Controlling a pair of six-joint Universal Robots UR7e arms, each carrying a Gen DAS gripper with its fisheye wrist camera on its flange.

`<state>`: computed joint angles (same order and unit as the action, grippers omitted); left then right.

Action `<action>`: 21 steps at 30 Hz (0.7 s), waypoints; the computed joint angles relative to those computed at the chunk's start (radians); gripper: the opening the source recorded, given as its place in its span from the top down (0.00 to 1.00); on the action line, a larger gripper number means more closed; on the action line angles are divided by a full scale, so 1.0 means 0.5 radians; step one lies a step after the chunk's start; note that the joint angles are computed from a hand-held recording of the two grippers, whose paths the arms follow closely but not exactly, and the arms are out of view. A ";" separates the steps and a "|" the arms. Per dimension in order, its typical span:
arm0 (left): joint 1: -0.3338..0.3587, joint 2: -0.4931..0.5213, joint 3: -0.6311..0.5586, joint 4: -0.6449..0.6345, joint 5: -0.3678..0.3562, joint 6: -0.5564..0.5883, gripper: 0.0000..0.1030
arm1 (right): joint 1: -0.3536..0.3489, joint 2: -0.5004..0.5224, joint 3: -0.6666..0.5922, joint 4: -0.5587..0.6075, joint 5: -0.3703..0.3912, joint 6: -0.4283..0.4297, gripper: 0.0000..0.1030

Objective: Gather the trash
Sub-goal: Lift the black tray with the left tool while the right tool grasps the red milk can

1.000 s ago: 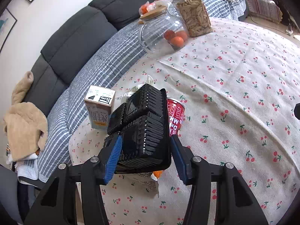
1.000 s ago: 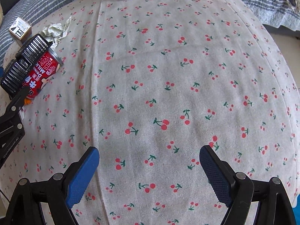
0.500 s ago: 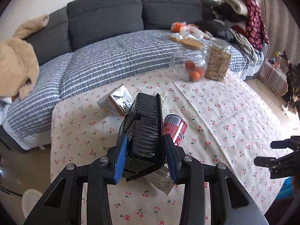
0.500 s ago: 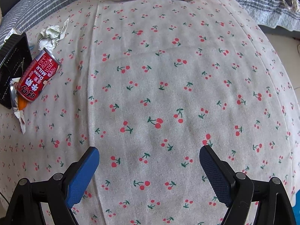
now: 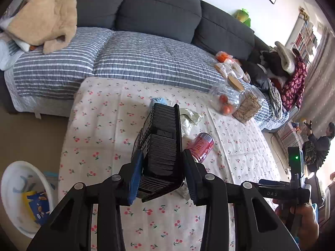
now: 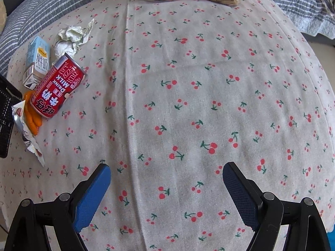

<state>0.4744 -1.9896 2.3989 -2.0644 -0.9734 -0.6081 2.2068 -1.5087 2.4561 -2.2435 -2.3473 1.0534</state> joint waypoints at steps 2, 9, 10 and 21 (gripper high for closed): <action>0.026 -0.073 -0.020 0.064 0.055 -0.023 0.61 | -0.005 0.058 -0.019 -0.093 0.005 -0.042 0.12; 0.132 -0.224 -0.068 0.237 0.174 -0.038 0.61 | -0.055 0.338 -0.127 -0.448 0.071 -0.245 0.12; 0.145 -0.231 -0.071 0.262 0.181 -0.033 0.61 | -0.071 0.382 -0.140 -0.519 0.099 -0.282 0.12; 0.250 -0.209 -0.087 0.371 0.219 0.012 0.61 | -0.173 0.795 -0.310 -1.123 0.132 -0.453 0.12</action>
